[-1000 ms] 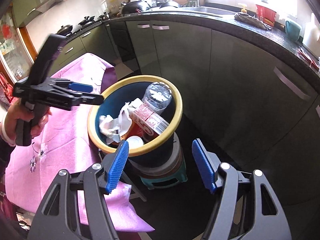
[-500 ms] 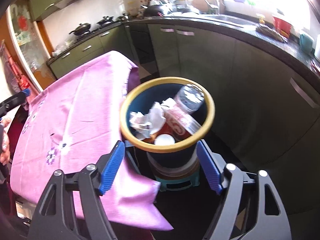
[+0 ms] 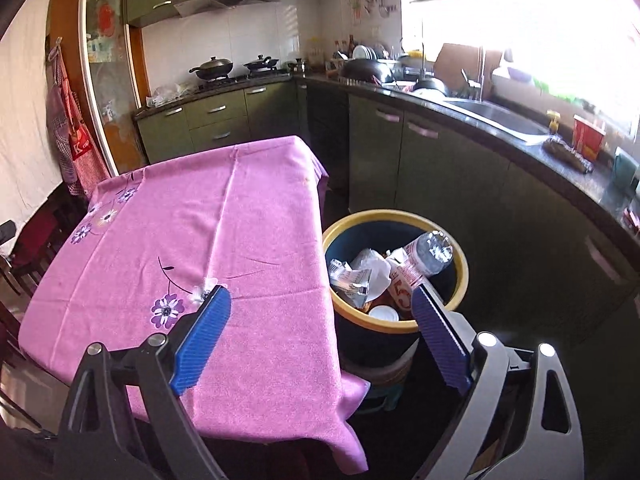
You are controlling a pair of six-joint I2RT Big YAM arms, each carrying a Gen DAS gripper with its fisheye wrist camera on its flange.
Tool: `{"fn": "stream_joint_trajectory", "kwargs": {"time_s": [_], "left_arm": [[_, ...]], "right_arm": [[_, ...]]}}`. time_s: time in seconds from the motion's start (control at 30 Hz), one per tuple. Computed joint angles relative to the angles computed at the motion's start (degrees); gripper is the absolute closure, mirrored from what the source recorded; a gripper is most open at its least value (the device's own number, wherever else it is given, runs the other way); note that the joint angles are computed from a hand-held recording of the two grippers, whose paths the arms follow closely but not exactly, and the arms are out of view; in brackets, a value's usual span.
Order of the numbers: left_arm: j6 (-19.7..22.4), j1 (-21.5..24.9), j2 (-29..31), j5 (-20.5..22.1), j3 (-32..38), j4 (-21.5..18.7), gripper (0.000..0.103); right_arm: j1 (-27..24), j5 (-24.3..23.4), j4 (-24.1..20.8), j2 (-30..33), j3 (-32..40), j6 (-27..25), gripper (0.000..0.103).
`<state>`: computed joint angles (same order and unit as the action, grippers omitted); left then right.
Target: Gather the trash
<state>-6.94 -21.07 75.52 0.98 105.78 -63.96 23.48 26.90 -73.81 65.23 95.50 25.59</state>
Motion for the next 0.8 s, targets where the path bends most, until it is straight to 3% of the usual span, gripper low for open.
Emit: {"fn": "stream_joint_trajectory", "kwargs": {"time_s": [0.23, 0.47, 0.8], "left_arm": [[1.40, 1.14, -4.45, -4.01, -4.24, 2.72, 0.006], [3.46, 0.01, -6.03, -4.16, -6.08, 3.67, 0.006], [2.16, 0.75, -6.95, -3.21, -7.48, 4.50, 0.006]], "right_arm": [[4.18, 3.98, 0.16, -1.22, 0.14, 2.22, 0.009], [5.64, 6.22, -0.58, -2.27, -0.52, 4.16, 0.009], [5.53, 6.07, -0.17, -2.60, -0.34, 3.66, 0.009]]}}
